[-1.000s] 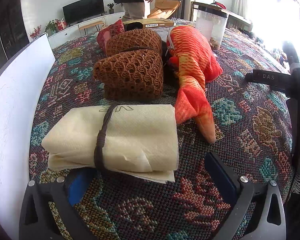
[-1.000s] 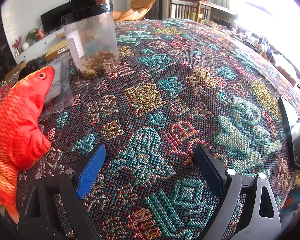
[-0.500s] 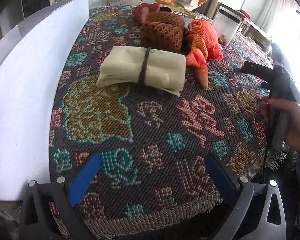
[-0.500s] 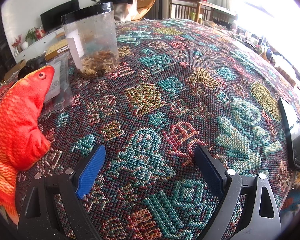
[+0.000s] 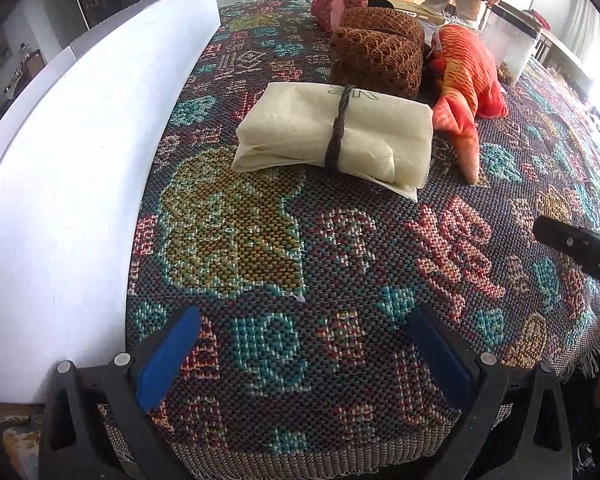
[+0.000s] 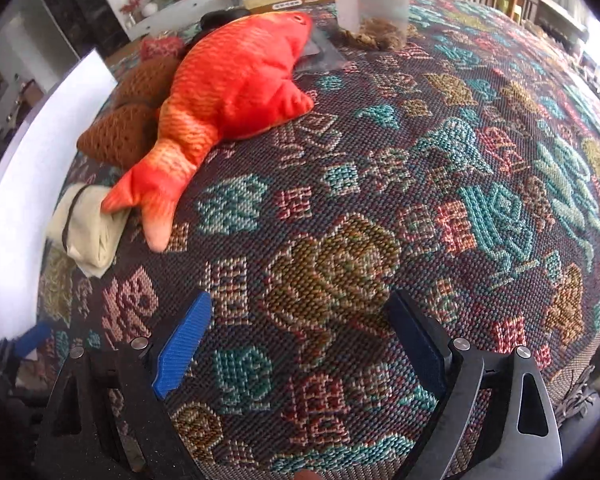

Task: Organize soft objects
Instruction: 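Grasp the orange fish plush with the right gripper and lift it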

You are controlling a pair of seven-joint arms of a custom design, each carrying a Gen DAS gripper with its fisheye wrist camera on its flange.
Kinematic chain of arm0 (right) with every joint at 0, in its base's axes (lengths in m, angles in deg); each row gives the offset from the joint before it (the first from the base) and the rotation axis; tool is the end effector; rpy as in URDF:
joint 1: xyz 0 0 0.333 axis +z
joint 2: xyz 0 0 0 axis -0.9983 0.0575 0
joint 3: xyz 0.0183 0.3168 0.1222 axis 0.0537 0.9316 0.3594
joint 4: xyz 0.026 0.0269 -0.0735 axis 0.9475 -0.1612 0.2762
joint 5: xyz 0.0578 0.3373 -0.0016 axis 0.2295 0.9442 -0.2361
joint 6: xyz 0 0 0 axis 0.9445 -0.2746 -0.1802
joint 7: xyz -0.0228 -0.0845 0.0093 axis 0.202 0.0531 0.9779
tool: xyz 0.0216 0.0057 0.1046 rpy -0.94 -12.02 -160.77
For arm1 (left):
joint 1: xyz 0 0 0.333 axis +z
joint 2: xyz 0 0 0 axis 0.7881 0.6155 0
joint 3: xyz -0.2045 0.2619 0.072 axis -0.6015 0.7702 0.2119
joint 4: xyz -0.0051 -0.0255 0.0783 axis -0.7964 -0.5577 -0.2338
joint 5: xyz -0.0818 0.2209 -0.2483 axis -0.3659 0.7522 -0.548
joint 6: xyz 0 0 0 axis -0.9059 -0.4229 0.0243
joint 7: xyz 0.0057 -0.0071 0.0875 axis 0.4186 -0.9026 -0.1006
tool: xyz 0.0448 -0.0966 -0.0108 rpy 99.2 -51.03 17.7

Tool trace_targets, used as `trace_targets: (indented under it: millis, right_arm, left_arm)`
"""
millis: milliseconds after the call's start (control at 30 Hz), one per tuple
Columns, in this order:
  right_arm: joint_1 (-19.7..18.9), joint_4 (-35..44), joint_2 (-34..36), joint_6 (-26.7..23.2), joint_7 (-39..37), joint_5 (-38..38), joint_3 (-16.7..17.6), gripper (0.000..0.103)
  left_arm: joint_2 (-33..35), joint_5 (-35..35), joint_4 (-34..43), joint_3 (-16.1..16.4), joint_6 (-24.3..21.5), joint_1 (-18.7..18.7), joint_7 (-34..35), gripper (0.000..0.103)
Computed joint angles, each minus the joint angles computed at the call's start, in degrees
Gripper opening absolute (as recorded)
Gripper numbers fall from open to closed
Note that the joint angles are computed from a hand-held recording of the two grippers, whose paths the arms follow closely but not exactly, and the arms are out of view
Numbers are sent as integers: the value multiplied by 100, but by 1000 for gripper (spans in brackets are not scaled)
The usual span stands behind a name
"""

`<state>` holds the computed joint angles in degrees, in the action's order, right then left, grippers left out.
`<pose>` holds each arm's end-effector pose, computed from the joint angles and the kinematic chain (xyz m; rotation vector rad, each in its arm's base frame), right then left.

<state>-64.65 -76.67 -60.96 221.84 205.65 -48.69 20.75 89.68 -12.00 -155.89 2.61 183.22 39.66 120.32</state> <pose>0.5189 0.2457 0.4862 -1.5890 2.3042 -0.4118 0.5537 -0.2331 0.4875 -1.6419 2.3468 -0.4912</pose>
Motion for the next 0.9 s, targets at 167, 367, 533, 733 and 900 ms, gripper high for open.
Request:
trace_targets:
  millis: [167,367,533,733,900]
  right_arm:
    - [88,-57,-12,-74,94,-393,-10,92]
    - [150,-235,-92,30,460,-856,11,93]
    - [19,54,-2,-229,-118,-148,84,92]
    - [-368,1207,632,472,-967,1003,-102,91]
    - [-341,3355,1989,-559,-1384,1185,-314,90]
  left_arm:
    - [39,63,32,12,79,-36,-57,103]
    - [-16,37,-125,2,291,2,-1,103]
    - [-37,-70,-159,-31,326,40,210,103]
    - [-85,-145,-313,-31,537,57,336,103]
    - [-100,-274,-306,-73,448,76,557,103]
